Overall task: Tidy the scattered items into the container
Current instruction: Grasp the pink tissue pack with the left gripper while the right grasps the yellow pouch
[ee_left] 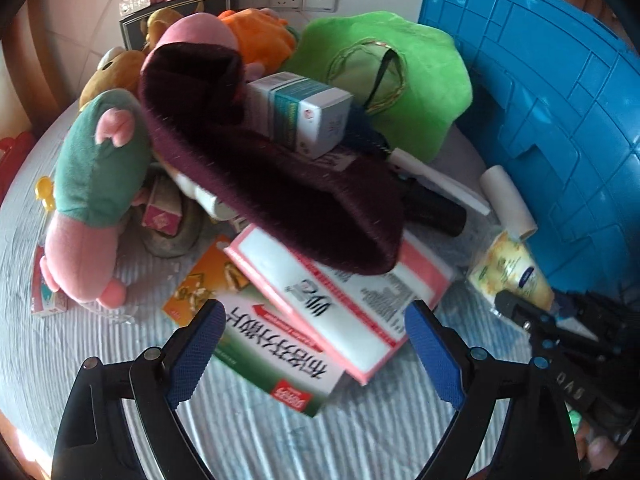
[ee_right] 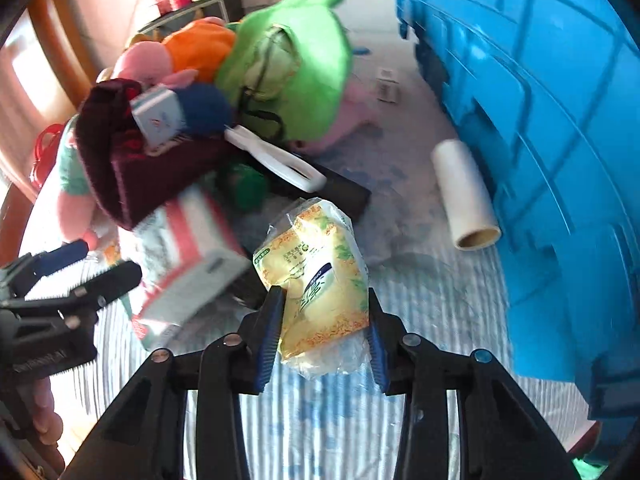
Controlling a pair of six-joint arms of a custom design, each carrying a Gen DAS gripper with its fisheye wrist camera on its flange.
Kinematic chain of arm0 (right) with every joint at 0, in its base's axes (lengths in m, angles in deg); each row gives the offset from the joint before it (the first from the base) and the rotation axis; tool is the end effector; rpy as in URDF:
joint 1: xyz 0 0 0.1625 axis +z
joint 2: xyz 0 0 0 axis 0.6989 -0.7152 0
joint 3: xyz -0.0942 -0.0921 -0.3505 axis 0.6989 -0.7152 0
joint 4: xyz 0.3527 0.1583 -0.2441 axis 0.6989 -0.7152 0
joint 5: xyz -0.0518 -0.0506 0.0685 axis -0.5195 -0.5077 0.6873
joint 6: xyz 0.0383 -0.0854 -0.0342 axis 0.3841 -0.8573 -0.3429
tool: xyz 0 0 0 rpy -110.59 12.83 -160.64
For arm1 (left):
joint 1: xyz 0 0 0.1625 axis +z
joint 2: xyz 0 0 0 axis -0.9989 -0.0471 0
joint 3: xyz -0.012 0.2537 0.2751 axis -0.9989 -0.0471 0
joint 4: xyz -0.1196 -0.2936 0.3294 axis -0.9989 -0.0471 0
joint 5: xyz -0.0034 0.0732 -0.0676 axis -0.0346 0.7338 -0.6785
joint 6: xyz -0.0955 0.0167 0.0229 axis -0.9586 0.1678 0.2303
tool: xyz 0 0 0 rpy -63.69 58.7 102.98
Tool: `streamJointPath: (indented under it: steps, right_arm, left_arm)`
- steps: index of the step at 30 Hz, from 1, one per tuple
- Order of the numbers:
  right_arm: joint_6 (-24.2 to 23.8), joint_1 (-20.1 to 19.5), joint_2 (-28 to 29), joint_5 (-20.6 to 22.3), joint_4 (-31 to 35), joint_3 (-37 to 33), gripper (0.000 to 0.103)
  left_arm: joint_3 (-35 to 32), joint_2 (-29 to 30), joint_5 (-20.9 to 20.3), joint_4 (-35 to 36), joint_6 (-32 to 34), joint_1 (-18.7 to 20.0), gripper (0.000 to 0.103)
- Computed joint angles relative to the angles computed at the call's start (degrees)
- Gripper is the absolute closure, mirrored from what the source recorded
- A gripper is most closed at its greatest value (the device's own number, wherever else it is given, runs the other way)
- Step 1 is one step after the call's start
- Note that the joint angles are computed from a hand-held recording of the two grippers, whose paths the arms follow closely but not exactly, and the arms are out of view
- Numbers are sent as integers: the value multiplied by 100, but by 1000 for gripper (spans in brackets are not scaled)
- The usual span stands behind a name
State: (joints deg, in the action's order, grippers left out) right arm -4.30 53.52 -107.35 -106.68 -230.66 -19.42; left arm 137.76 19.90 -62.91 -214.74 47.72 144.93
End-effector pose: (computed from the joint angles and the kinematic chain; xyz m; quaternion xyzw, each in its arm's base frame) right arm 0.1759 -0.8132 0.2599 0.1821 -0.8573 0.2349 0.4204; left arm -0.2761 -0.8168 0.0963 0.0101 0.9167 -0.2849 0.2801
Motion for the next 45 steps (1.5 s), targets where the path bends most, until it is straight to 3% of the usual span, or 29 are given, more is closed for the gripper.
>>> streamJointPath:
  steps: [4,6,10,17,19,20,22,26,28,31,36,38,41,44,45]
  right_arm:
    - [155,-119,-214,-37,107,226,65]
    - [217,-171,-265,-51,174,274,65]
    - [346,-270,-322,-28,461,313,65]
    - [442,-341,-454,142,773,603,64]
    - [325,-345,-467,127,663,675,54]
    - [270,-347,-455,118,629,682,42]
    - [103,-342,-404,85,520,671,30]
    - [-92,-317,-231,-99,506,513,27]
    - [-210,-291,-152,-252,452,474,27]
    - [-433,-235,-72,-413,156,479,60]
    - [-283,-142,-82,-155,223,394,69]
    - [-295,-74,-101,-4,174,390,69]
    - [-314,17,37,29,234,164,69]
    - [-147,-19,-261,187,445,472,69]
    - [-71,-5,-347,214,457,644,69]
  left_arm:
    - [-1322,788,-4,749,-266,-11,10]
    - [-1851,1143,96,1329,-722,-52,3]
    - [-1959,1361,767,1807,-1005,-155,2]
    - [809,-197,859,465,-751,-216,4]
    - [1407,-583,837,224,-686,-208,3]
    - [1618,-727,804,56,-644,-198,3]
    - [1795,-901,730,-2,-823,-157,3]
    - [1727,-931,751,253,-1218,-118,2]
    - [1641,-875,834,446,-1323,-130,3]
    - [1813,-914,1011,153,-1089,-217,15]
    - [2129,-1140,1112,-285,-671,-345,47]
    - [2286,-1337,1039,-380,-573,-327,51]
    - [2010,-1208,898,-220,-628,-266,49]
    - [2356,-1425,680,-135,-943,-195,26]
    - [2494,-1537,624,-59,-1108,-177,25]
